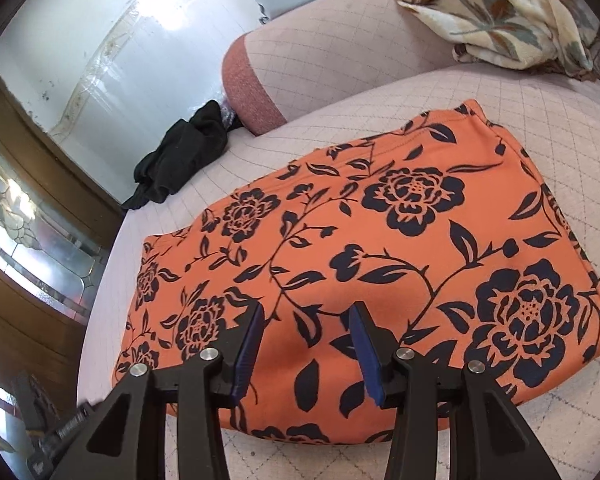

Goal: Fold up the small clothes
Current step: 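Grasp the blouse corner with the left gripper and lift it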

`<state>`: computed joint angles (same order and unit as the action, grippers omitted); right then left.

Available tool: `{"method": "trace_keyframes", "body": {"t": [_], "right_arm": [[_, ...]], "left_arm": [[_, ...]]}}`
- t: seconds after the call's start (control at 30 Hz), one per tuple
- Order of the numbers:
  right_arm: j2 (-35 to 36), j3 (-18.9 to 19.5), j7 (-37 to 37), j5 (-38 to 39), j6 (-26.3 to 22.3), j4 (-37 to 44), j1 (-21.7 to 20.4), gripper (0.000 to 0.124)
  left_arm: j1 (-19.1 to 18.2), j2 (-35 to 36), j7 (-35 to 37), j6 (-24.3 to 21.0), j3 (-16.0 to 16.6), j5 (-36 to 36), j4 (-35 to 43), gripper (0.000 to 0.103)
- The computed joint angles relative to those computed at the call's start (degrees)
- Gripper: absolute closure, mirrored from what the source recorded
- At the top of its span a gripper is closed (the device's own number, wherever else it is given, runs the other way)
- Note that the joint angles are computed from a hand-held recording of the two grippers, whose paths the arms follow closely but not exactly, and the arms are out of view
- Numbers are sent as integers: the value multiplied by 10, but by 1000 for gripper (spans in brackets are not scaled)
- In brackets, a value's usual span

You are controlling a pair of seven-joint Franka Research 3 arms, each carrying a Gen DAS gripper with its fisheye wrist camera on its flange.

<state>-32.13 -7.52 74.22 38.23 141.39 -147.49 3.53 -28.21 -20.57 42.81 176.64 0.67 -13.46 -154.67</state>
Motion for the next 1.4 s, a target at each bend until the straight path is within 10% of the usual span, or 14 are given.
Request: {"method": "trace_keyframes", "body": {"t": [0.13, 0.23, 0.53, 0.83, 1.1, 1.4], "right_arm": [[6, -3, -4, 3, -1, 4, 2, 76], [6, -3, -7, 5, -1, 5, 2, 76], [10, -2, -26, -5, -3, 8, 1, 76], [60, -44, -95, 34, -126, 80, 5, 70], [272, -6, -110, 75, -371, 395, 16, 52], [387, 87, -71, -120, -426, 589, 56, 52]], "left_arm": [[28, 51, -22, 11, -13, 10, 45, 28], [82, 68, -32, -45, -54, 62, 80, 81], [289, 31, -229, -99, -264, 400, 114, 87], [263, 42, -245, -169, -278, 576, 158, 88], [194, 49, -232, -170, -237, 620, 169, 88], [159, 50, -232, -170, -235, 690, 175, 89]]}}
